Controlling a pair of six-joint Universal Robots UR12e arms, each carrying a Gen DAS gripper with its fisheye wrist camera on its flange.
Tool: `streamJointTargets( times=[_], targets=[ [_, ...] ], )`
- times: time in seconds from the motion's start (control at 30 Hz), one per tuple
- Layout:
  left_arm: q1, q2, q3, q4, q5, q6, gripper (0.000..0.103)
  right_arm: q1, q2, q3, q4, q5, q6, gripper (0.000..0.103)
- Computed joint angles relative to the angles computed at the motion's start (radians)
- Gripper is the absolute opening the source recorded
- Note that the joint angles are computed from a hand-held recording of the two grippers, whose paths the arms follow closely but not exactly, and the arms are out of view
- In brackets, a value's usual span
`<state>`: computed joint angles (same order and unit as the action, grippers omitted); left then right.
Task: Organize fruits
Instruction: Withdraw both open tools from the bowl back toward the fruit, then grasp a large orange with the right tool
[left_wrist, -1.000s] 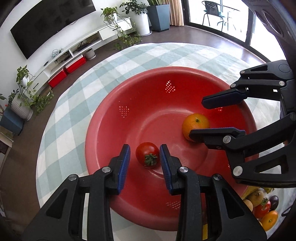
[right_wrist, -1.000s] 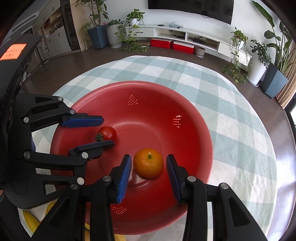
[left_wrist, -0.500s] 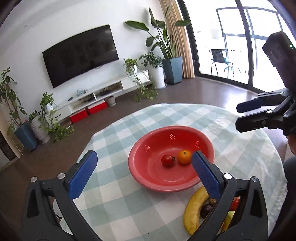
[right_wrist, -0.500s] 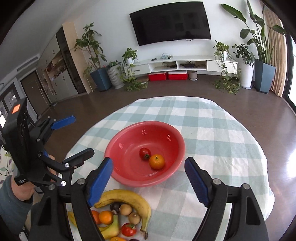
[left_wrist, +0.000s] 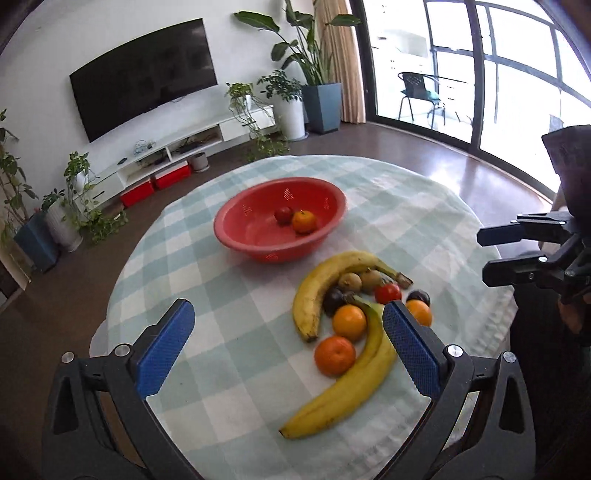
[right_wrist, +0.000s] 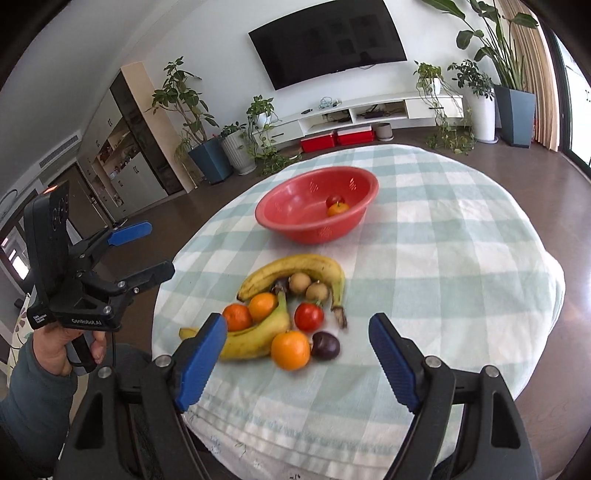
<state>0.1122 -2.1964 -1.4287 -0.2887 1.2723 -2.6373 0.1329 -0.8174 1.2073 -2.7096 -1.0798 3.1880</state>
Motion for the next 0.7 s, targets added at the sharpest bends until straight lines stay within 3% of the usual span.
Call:
streamJointTargets(
  times=[0.1,0.23,0.5,0.7],
  targets=[
    [0.004,0.017,-0.034,-0.043,-0.053,0.074,0.103,0.005,-0.011,0.029,0.003,0.003,-0.01,0.08],
    [-0.003,0.023,-0.053,-0.078,-0.052,0.135,0.103,0.011,-0.015,0.042,0.003,0.013,-0.032,0.077],
    [-0.009,0.02,-0.054,-0.16,-0.062,0.205,0.103,0.023,-0.016,0.056,0.003,-0.002,-0.06,0.069],
    [-0.008,-0.001,-0.029,-0.203,-0.071,0.212,0.103,0.032,-0.004,0.033,0.035,-0.036,-0.103,0.06]
  ],
)
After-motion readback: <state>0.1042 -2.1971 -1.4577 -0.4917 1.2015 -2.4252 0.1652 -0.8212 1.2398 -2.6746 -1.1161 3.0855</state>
